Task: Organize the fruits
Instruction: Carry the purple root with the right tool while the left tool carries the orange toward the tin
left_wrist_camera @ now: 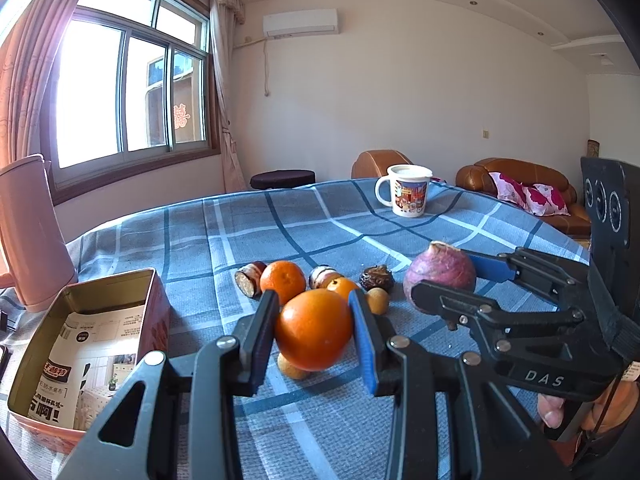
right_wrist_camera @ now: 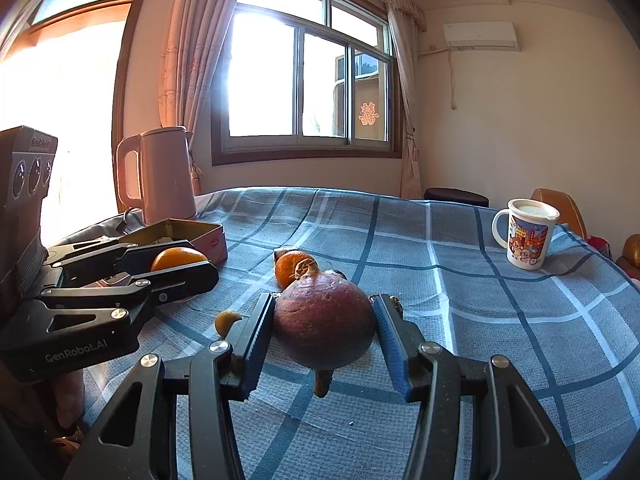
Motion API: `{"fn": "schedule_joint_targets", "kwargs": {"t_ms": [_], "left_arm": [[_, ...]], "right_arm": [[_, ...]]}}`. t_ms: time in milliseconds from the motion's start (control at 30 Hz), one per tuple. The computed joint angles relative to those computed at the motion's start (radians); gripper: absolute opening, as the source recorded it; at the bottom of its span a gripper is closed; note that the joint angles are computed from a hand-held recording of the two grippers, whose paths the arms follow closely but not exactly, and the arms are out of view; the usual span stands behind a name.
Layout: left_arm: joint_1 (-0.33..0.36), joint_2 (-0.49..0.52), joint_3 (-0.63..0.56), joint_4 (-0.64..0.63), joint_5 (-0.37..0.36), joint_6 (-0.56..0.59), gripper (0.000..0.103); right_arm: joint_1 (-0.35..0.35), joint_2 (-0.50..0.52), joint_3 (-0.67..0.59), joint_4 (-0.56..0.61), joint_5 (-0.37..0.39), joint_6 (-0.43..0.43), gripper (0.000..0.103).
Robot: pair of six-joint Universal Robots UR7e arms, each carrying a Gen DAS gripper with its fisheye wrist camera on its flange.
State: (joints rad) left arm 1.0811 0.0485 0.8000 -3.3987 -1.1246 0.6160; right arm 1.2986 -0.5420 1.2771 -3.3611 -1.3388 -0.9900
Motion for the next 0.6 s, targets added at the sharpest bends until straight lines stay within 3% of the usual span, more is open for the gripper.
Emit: {"fn": "schedule_joint_targets", "kwargs": {"t_ms": [600], "left_arm": [[-0.007, 0.016, 0.006, -0.119, -0.003, 0.067, 0.038]], "right_arm": [[-0.022, -0.011, 0.042, -0.058, 0.106, -0.038, 0.053]]}}
